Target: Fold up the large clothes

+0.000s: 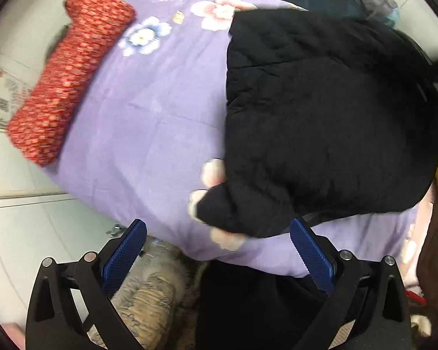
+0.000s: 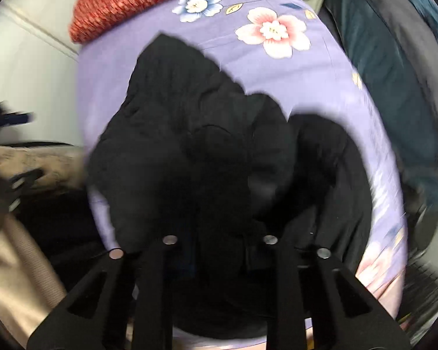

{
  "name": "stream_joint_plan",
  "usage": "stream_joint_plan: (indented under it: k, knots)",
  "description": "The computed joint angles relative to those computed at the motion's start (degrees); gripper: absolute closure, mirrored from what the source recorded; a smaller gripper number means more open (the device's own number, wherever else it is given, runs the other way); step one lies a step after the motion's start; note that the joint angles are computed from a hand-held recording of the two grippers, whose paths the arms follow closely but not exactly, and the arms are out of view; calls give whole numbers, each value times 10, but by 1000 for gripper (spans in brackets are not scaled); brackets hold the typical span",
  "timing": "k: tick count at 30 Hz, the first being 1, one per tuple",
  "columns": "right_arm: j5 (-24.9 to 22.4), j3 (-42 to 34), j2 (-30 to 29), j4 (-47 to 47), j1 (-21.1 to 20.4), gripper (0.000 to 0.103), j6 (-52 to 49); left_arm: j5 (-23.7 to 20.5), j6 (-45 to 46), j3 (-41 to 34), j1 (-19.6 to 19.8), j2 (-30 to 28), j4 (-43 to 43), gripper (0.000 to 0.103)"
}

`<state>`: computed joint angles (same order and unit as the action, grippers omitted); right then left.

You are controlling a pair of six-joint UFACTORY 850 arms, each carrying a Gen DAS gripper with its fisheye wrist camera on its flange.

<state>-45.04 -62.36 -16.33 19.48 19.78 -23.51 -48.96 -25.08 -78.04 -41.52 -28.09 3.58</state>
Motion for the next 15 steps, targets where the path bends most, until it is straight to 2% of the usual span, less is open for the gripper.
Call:
stream_joint_plan:
  k: [4,7,8,11,13,14,15]
  knots:
    - [-6,165,128,90,36,83,-16,1,66,-4,30,-8,-94,6]
    - [-12,256,167,173,63,82,-3,-19,130,-4,52,-18,-177,6]
    - [-14,282,171,199,79,79,4,-22,130,-1,55,-22,-183,6]
    - [-11,310,182,204,153,70,56,-36,129,-4,50,-32,-166,6]
    - [-4,301,202,152,179,70,116,-39,130,-4,47,-37,-157,6]
    - [-5,294,221,140,175,63,129,-40,128,-4,46,-41,-155,6]
    - [1,290,237,143,165,41,125,-42,127,-6,47,-43,-155,6]
